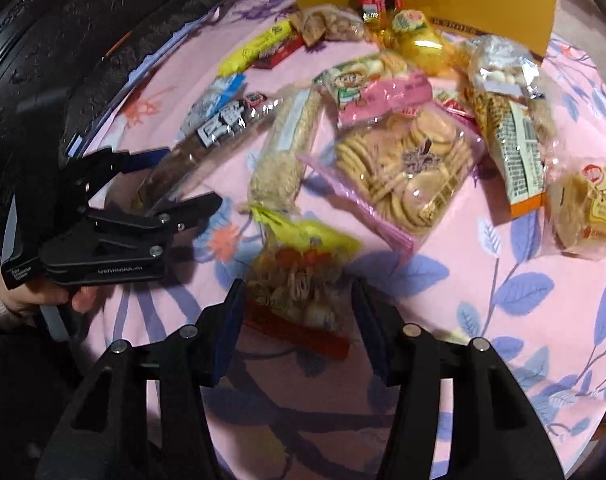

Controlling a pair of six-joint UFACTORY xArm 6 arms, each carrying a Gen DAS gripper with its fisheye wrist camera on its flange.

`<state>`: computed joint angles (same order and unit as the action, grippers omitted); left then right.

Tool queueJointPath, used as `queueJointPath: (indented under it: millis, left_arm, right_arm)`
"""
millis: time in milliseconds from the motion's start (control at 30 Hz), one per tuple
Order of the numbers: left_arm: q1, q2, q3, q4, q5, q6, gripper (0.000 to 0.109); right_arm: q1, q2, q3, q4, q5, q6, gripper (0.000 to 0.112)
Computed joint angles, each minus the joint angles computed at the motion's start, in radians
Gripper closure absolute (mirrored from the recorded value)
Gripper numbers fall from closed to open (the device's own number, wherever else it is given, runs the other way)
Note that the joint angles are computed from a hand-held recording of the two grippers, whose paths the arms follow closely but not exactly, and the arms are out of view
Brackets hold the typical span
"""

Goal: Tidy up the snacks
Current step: 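Grasp the long clear bread stick with the left tool while the right tool grasps a yellow snack bag, then drop both held snacks into the yellow box by opening both tools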

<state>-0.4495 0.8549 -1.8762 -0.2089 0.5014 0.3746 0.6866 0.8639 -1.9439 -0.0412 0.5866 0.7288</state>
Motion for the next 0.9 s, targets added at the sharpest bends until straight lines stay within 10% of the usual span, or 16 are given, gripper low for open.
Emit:
queueJointPath:
  millis: [400,900]
  left_arm:
    - [-0.017,-0.051,0.084,-0.115,-0.068,0.112,0.068]
    - [-0.035,-0.181,0.161,-0.296,-0.121,0.253,0.074]
  right_arm:
    - [0.015,0.003,-0.012,-0.144,0.023,0.091,0.084]
    - [-0.008,-0.138,0.119,-0.305,-0.055,0.249,0.087]
